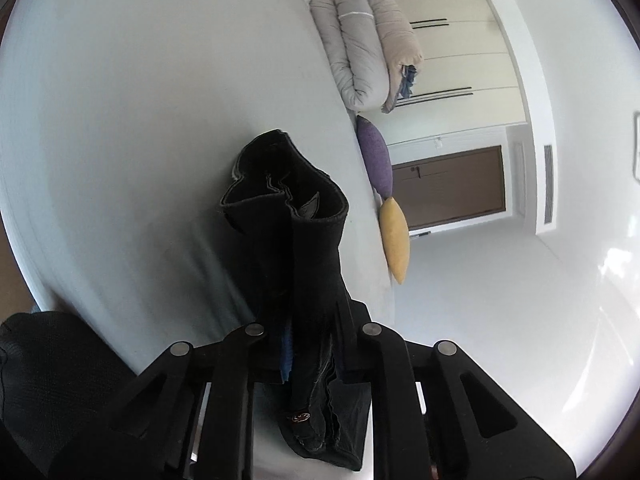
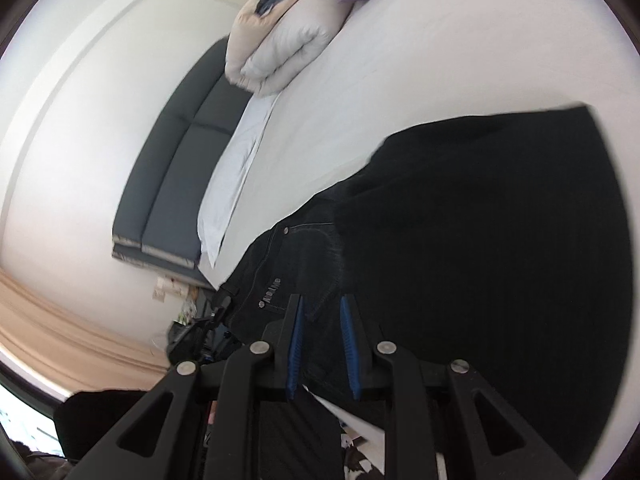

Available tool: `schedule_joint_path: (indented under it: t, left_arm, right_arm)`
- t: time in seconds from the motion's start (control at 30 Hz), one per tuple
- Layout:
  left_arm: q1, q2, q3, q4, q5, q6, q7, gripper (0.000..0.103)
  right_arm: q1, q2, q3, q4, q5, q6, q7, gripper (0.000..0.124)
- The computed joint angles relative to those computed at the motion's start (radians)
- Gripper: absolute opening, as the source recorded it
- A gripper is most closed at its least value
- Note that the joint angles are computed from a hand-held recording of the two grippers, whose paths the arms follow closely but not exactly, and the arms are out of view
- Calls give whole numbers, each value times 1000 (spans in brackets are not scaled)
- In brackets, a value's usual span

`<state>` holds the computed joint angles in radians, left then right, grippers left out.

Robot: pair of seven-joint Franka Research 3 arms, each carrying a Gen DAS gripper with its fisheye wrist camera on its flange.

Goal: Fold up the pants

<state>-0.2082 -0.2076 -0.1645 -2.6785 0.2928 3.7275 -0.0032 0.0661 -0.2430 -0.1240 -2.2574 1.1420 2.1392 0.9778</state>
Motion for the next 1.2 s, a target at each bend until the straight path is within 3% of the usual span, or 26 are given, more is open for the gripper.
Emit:
schedule_joint_path:
  t: [0.17, 0.23, 0.27, 0.3, 0.4, 0.53, 0.63, 0.67, 0.7, 0.77, 0.8, 0.9, 0.97, 1.03, 1.1, 1.2]
  left_arm:
    - [-8, -69, -34, 55, 0, -159, 102, 13]
    - [-18, -78, -37, 86, 2, -212, 136, 12]
    - [-22, -79, -39, 100, 2, -233, 154, 12]
    - [-29, -78, -37, 113, 1, -247, 166, 12]
    - [-29, -66, -63, 181, -8, -317, 227, 12]
    - [-45, -21, -99, 310, 14, -428, 339, 13]
    - [-103, 52, -104, 460, 36, -544, 462, 13]
    - [-119, 76, -109, 508, 39, -580, 506, 12]
    - [-134, 119, -111, 576, 36, -621, 563, 12]
    - [-154, 181, -138, 682, 63, -702, 635, 13]
    - [-172, 230, -152, 753, 60, -756, 698, 13]
    - [-216, 362, -199, 914, 71, -871, 812, 12]
    - [-284, 482, -202, 1050, 72, -971, 926, 12]
    - [-339, 590, -204, 1174, 72, -1071, 1010, 12]
    - [-383, 679, -203, 1271, 46, -1145, 1068, 12]
    - [-460, 715, -143, 1327, 91, -1185, 1052, 12]
  right_arm:
    - [27, 189, 58, 166, -73, -11, 102, 21]
    - [33, 236, 85, 200, -202, 34, 196, 20]
    - [36, 244, 93, 197, -247, 59, 229, 5]
    - [35, 246, 97, 188, -250, 77, 235, 0]
    - [28, 241, 97, 166, -203, 90, 194, 0]
    - [42, 219, 110, 124, -188, 169, 154, 0]
    - [29, 206, 86, 107, -83, 117, 103, 0]
    - [20, 197, 76, 99, -51, 93, 105, 17]
    - [5, 176, 58, 78, 26, 59, 73, 41]
    - [-23, 126, 21, 25, 161, 16, 3, 69]
    - [-40, 108, -1, 4, 210, -17, -19, 77]
    - [-95, 86, -58, -32, 280, -117, -38, 85]
    - [-126, 78, -75, -48, 276, -150, -42, 87]
    - [-147, 73, -77, -65, 252, -152, -33, 87]
    - [-158, 70, -76, -83, 246, -164, -44, 78]
    - [-160, 52, -63, -98, 220, -143, -65, 75]
